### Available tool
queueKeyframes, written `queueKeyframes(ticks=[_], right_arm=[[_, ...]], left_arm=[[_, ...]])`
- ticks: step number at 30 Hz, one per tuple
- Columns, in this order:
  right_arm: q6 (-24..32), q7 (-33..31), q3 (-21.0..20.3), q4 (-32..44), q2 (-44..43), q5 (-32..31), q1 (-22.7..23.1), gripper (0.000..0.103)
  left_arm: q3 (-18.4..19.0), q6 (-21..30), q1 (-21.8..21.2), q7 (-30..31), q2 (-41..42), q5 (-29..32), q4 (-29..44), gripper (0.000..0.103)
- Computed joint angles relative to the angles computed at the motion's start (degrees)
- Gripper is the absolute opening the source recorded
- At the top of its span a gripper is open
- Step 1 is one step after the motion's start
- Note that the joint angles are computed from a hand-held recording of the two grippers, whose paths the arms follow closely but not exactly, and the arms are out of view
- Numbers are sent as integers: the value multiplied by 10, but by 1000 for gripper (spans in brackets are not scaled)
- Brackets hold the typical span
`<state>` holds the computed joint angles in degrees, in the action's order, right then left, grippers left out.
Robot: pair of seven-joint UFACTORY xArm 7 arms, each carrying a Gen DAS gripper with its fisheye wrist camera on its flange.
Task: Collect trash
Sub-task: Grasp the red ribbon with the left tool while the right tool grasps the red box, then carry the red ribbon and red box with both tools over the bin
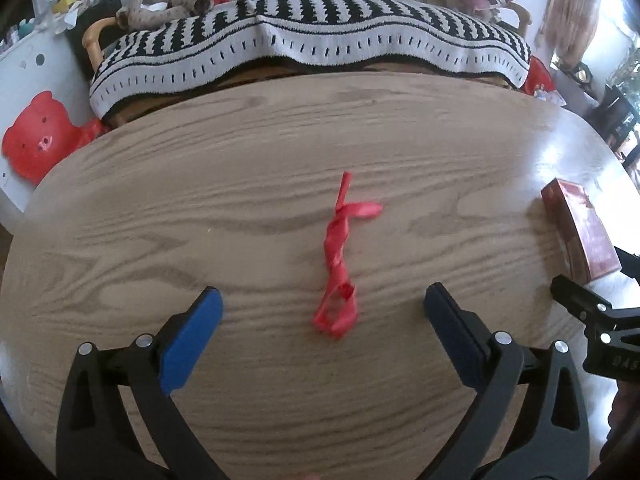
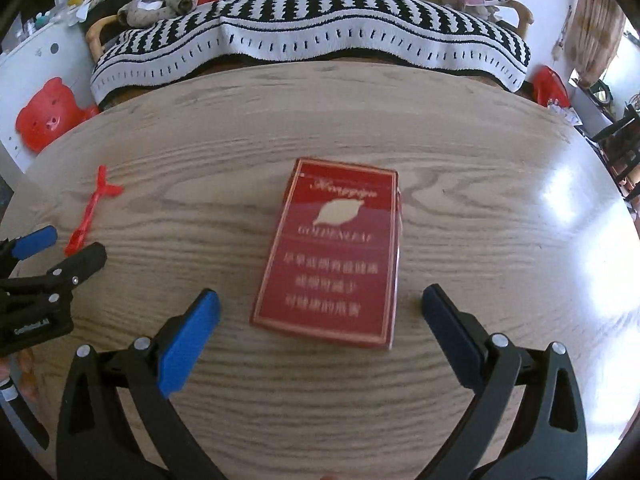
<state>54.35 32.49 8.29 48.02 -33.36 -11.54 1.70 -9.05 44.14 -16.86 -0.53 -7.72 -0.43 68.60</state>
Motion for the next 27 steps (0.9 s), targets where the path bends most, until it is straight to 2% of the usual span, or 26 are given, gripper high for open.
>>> queueKeyframes(ticks=[3,4,5,6,7,9,17,27], right_arm=[[-10,-15,-8,-5,-1,2,3,98],[-19,-19,-9,-9,-5,3,4,94],[-33,-21,-8,-18,-14,-3,3,76],[-44,-19,-6,-25,-25,-4,1,61],[-40,-24,-10,-25,-26,5,4,61],[-38,-35,-13,-30,-37,13,8,60],[-6,-36,-24,-38,-99,47,-2,60],[101,-45,-29,-39,-261,59,-22,60]], left_arm=[[2,-19,-4,17,4,-13,-2,95],[3,-28,-5,26,0,-19,-8,84],[3,-39,-6,32,-6,-23,-14,72],[2,-49,-6,28,-11,-22,-20,30],[-6,-51,5,25,-14,-26,-22,9],[12,-46,-8,34,-18,-70,-25,8],[3,-25,-15,29,-68,-83,-45,8],[-25,32,-67,25,-182,-104,-66,8]])
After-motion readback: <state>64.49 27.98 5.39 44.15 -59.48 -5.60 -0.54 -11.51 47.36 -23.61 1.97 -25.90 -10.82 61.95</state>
